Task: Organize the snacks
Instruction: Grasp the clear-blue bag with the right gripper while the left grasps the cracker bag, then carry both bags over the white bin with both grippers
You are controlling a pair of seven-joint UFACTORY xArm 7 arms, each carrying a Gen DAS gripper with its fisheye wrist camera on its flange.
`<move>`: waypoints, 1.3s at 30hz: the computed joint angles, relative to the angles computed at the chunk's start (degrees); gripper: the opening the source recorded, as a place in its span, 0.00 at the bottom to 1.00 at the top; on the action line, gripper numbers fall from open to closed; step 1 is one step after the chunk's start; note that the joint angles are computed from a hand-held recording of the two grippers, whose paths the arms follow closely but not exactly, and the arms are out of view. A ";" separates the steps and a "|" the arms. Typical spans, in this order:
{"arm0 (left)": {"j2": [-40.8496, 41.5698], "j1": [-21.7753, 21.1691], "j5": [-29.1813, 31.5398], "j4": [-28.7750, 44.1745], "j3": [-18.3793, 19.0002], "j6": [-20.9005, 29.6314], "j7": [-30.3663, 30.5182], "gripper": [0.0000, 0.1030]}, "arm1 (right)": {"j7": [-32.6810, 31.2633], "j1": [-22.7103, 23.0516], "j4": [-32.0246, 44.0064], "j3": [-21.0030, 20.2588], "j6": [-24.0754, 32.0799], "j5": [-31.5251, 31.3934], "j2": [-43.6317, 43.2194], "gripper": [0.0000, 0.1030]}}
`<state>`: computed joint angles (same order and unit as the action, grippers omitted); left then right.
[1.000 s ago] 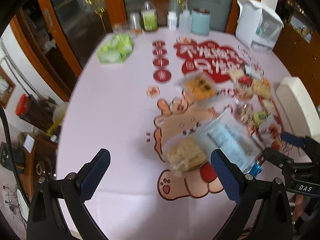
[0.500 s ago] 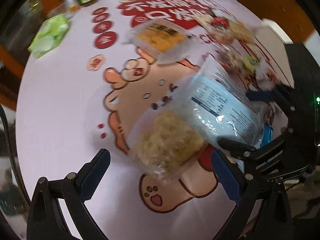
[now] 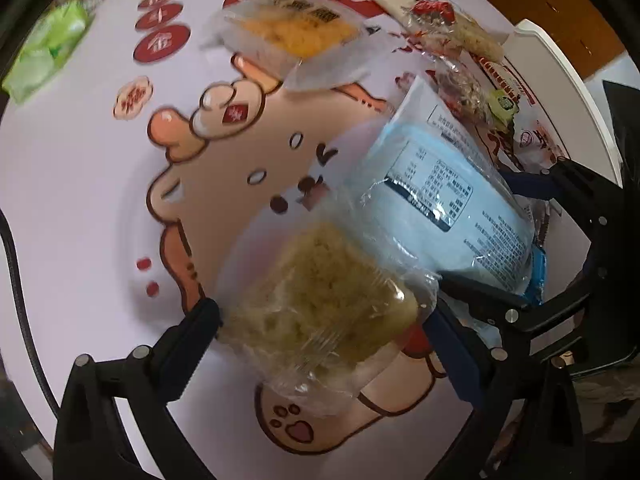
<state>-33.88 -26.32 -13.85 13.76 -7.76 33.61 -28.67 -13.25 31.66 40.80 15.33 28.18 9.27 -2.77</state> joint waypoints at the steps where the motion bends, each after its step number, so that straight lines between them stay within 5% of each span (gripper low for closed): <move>1: 0.42 0.00 0.08 0.16 0.07 -0.20 0.23 0.98 | -0.14 -0.03 0.01 -0.06 0.14 0.11 -0.07 0.88; 4: 1.62 0.54 0.83 0.74 -0.29 -0.61 0.20 0.94 | -1.29 0.05 -0.31 -0.28 0.79 1.74 -0.79 0.86; 7: 2.14 3.23 6.06 2.69 -4.11 2.75 -3.69 0.74 | -1.28 0.17 -0.68 -0.29 0.94 2.52 -1.42 0.85; 12: 1.45 2.83 8.26 3.85 -5.30 4.72 -7.47 0.59 | -4.10 0.29 -0.92 -1.50 1.80 8.10 -3.78 0.65; 21: -11.22 3.25 13.12 7.01 -8.62 14.58 -18.45 0.57 | -8.61 0.87 -4.52 -4.62 4.69 15.45 -13.03 0.58; 26: -11.41 3.89 15.63 14.49 -11.33 19.47 -21.55 0.57 | -10.68 0.48 -6.21 -8.01 5.86 18.38 -21.29 0.58; 39: 16.92 8.29 34.36 46.17 -23.15 19.26 -34.51 0.57 | -11.62 -15.40 -4.11 -19.87 5.25 13.16 -30.30 0.59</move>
